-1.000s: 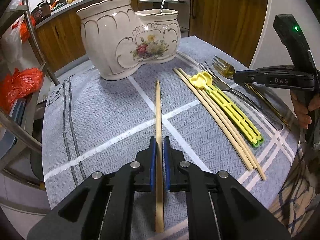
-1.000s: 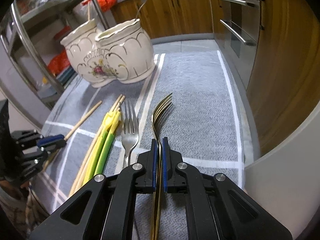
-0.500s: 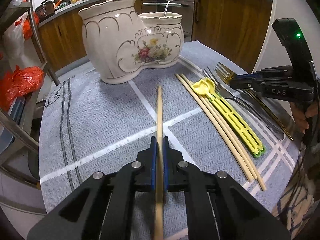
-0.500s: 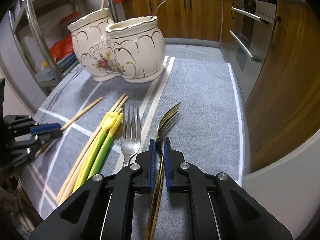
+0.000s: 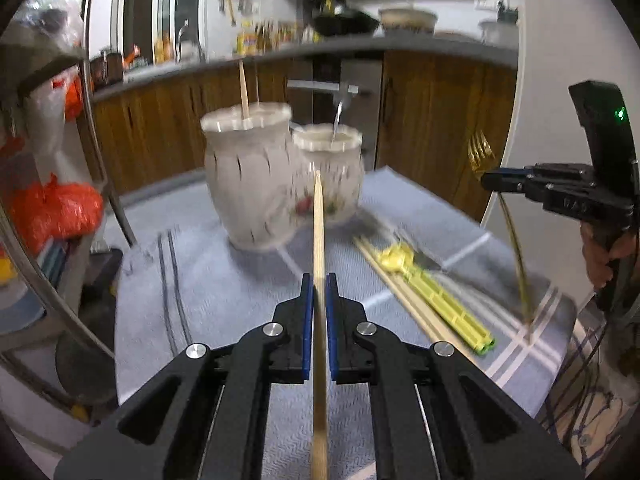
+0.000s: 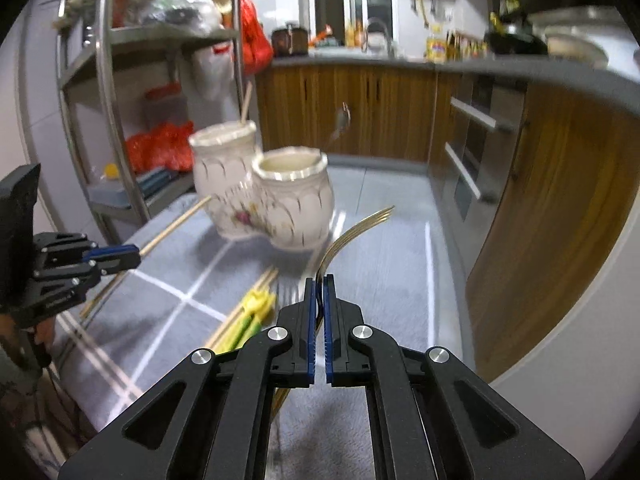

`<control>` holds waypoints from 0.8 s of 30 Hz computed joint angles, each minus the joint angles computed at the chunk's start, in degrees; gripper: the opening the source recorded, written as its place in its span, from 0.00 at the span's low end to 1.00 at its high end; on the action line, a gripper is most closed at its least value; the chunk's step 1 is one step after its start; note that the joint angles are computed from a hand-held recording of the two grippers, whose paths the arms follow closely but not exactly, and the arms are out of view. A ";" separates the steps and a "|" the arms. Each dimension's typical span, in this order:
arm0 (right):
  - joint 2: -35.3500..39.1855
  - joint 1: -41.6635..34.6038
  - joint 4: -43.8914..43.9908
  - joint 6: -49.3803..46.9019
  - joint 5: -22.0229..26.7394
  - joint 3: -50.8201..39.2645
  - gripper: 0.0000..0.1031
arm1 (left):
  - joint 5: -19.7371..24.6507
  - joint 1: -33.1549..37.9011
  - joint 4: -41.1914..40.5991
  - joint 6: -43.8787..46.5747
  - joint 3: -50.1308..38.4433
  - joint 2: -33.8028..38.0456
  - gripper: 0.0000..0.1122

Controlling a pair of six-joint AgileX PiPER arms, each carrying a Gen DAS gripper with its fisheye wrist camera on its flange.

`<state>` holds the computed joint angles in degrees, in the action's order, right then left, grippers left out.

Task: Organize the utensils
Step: 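Drop the chopstick into the large cup with left tool while right drops fork in small cup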

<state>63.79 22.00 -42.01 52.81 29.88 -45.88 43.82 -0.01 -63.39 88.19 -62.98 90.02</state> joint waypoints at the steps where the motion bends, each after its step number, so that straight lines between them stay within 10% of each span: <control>1: -0.14 1.79 -4.72 4.05 1.16 -0.25 0.04 | -0.13 0.33 -2.12 1.82 0.60 -0.72 0.05; 10: 4.62 4.55 -20.24 14.97 2.71 -7.07 0.04 | 1.61 1.38 -17.75 9.04 -2.92 -0.33 0.05; 24: 17.32 -5.46 -23.72 15.43 -2.14 -27.30 0.04 | -2.64 -6.15 -15.37 -17.82 -42.37 22.86 0.05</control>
